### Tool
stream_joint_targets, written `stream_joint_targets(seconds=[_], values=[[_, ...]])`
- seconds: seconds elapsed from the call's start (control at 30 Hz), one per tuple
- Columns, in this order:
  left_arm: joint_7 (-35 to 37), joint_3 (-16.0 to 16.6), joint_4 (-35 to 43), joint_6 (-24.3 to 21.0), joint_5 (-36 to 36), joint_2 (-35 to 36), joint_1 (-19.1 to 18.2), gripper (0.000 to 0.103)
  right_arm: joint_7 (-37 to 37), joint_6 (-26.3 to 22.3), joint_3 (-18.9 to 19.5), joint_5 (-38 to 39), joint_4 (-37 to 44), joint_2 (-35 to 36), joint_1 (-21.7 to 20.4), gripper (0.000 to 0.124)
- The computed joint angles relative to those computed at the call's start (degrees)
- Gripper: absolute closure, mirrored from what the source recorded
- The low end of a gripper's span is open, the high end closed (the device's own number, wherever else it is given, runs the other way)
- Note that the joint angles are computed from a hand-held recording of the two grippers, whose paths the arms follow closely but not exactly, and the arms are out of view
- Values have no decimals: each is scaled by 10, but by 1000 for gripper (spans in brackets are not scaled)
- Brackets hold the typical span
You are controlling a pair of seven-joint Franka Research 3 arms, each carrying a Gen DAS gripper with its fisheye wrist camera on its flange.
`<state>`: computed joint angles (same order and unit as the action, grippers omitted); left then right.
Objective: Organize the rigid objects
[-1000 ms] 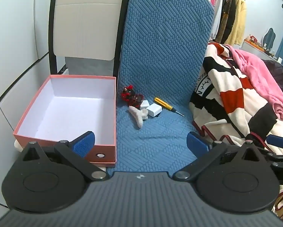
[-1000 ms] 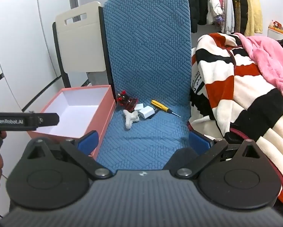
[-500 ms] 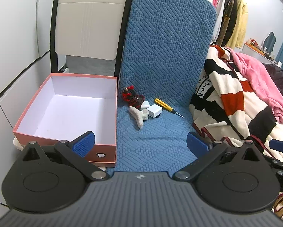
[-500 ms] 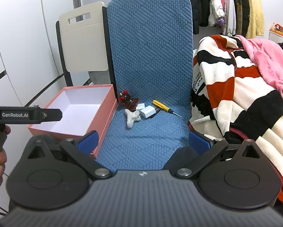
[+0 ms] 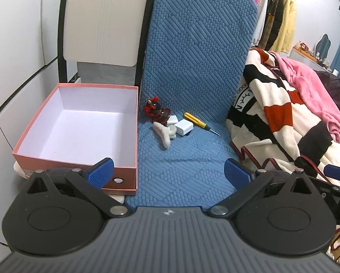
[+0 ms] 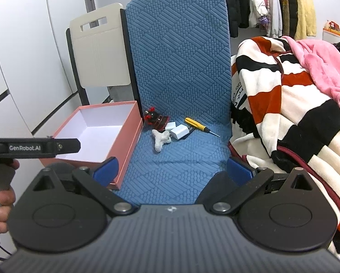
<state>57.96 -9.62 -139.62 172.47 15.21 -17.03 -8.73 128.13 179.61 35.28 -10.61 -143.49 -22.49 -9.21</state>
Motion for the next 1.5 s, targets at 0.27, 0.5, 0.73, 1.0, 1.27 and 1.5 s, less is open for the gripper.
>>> stream_joint_targets(seconds=[0.27,0.5,0.73,1.0,1.27,1.5], values=[[4,2,-10,4,2,-5,-11,0,4,11,3,3,-22,-18,-1,21],[12,2,-17,-3,-8,-11,-15,0,-11,14,-4,29,-26,-15,12,21],[23,16,-19,3,-24,-12,-30,0,-27,21,9,36,-26,-14,-1,21],[10,-2,-10,-6,-13,-7,-15,0,-41,30,4,56,-31,-5,1,21],[31,13,8,-4,-38,22,-33,0,-51,34,11,69,-28,7,-9,21],[55,21,16,3,-70,44,-40,0,-42,26,26,58,-18,20,-27,21]])
